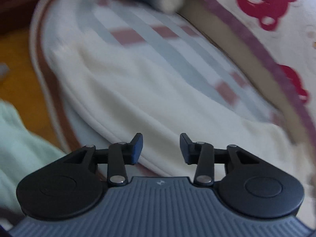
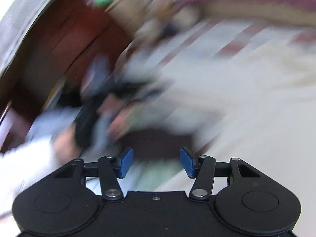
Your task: Fold clothes
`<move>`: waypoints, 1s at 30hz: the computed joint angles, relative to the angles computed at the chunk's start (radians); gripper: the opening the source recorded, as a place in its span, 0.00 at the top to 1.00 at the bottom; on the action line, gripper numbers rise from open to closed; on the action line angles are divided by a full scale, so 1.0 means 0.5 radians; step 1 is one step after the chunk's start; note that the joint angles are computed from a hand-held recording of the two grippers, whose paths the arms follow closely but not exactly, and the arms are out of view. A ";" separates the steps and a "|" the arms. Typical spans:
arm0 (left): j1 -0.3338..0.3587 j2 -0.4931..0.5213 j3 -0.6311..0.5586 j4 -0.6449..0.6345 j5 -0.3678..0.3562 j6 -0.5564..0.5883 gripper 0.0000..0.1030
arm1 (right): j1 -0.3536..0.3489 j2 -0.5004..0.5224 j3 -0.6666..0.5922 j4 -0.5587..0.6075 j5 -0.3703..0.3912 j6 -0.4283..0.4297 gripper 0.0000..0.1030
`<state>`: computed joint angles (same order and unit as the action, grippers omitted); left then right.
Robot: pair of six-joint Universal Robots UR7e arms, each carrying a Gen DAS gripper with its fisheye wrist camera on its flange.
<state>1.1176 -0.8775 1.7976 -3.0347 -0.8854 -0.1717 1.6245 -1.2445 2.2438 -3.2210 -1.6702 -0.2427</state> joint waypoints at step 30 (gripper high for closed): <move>-0.157 0.619 -0.677 0.227 -0.801 1.069 0.60 | -0.403 0.403 -0.851 -0.383 -0.616 -0.407 0.84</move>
